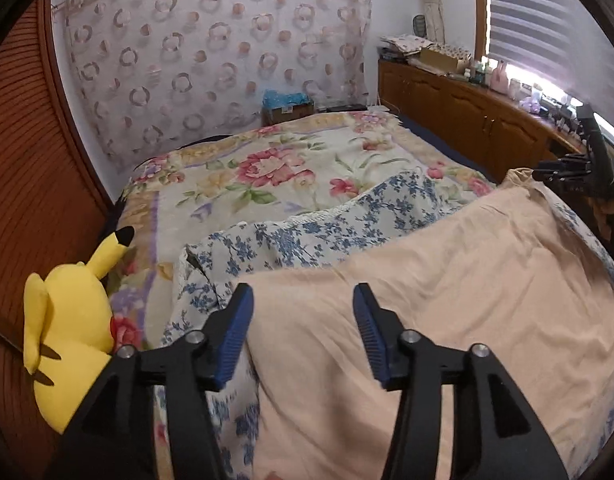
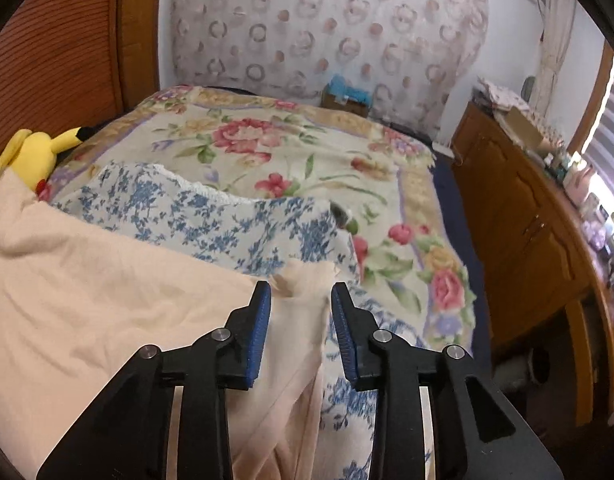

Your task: Fold small clothes

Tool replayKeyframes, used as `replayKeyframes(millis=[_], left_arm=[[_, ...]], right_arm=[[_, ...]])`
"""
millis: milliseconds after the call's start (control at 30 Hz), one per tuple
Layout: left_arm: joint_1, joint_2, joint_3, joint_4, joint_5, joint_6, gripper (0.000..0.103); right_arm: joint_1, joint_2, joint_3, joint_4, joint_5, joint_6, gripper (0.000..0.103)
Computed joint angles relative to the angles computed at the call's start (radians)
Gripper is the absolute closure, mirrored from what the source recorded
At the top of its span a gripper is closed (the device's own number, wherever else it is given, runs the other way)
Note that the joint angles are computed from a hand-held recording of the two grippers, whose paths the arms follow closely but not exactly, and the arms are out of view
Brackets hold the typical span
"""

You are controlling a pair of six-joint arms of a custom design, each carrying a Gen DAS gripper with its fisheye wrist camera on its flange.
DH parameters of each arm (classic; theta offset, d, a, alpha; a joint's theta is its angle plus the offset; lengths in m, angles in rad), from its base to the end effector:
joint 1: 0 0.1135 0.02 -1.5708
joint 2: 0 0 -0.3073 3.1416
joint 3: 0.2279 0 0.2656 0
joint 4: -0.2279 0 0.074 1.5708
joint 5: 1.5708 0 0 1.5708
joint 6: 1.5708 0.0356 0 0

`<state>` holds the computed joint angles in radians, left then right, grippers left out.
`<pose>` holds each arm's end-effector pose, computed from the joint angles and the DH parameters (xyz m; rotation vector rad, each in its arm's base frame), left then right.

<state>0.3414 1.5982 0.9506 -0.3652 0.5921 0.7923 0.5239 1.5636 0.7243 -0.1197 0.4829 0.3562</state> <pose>0.3136 0.0904 0.2246 0.7273 2.2503 -0.2438 0.2645 0.1337 0.1819 -0.0149 2.3921 -0.2105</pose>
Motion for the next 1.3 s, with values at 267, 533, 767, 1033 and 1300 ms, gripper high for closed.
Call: replayKeyframes(millis=[267,533,767,1033,1300], left_arm=[[0.236,-0.109,-0.107,-0.150,0.098,0.239,0.045],[0.558,-0.139,-0.196,-0.339,0.136,0.581,0.045],[0.825,-0.039,-0.182,-0.522,0.135,0.869,0.045],[0.896,0.028,-0.192,-0.494,0.132,0.906,0.057],[0.804,-0.022,-0.278,-0.356,0.097,0.798,0.071]], right_arm=[[0.243,-0.222,-0.145,-0.111,0.060,0.193,0.062],[0.686,-0.332,-0.207,-0.372,0.218,0.655,0.061],[1.032,-0.202,-0.208,-0.551,0.242,1.113,0.061],[1.190,-0.105,-0.241,-0.551,0.221,1.369,0.061],[1.222,-0.010,-0.212,-0.573,0.248,1.424,0.061]])
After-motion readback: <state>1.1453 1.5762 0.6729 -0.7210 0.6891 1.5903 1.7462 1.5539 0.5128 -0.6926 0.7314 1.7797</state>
